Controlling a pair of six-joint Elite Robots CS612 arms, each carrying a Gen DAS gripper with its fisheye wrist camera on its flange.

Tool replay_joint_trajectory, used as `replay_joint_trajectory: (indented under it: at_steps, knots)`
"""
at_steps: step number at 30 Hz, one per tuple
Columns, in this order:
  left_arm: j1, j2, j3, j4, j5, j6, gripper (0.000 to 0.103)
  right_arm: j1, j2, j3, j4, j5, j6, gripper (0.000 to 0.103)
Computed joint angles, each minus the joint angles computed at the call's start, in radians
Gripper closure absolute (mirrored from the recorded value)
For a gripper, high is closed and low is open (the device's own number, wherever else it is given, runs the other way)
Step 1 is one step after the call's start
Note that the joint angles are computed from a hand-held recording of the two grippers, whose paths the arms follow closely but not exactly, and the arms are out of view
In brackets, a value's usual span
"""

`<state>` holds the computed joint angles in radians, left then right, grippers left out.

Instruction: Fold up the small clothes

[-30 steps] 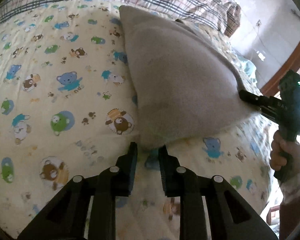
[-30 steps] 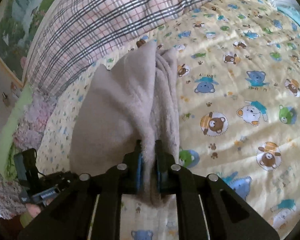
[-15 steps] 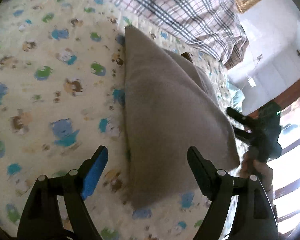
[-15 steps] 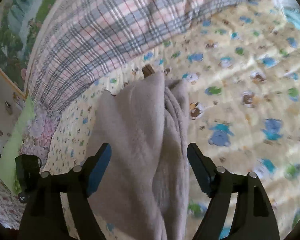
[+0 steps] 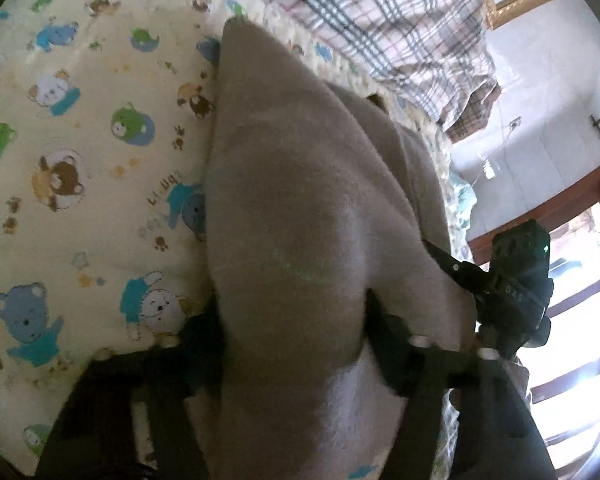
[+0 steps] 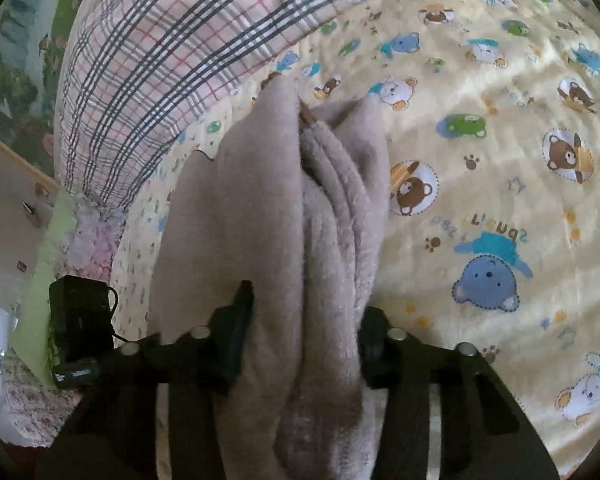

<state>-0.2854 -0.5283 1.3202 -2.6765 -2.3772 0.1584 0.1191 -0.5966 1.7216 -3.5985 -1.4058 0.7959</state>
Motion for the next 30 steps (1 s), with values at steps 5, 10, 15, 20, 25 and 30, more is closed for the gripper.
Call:
replay_joint_trajectory:
  at_steps: [5, 10, 15, 20, 25, 30]
  knots:
    - [0.033, -0.05, 0.077, -0.123, -0.019, 0.001, 0.059, 0.028, -0.001, -0.009, -0.111, 0.014, 0.022, 0.069]
    - [0.108, -0.092, 0.138, -0.24, -0.031, -0.048, 0.059, 0.077, 0.023, -0.084, -0.143, 0.07, 0.002, 0.069]
    - [0.184, -0.125, 0.182, -0.314, 0.01, -0.075, 0.059, 0.12, 0.09, -0.241, -0.095, 0.17, -0.034, 0.069]
    - [0.253, -0.129, 0.203, -0.364, 0.029, -0.064, 0.059, 0.15, 0.163, -0.393, -0.049, 0.247, -0.029, 0.069]
    - [0.288, -0.108, 0.199, -0.316, 0.051, -0.033, 0.059, 0.175, 0.198, -0.47, 0.077, 0.257, -0.076, 0.069]
    - [0.296, -0.078, 0.2, -0.321, 0.062, -0.031, 0.053, 0.179, 0.204, -0.464, 0.154, 0.213, -0.074, 0.064]
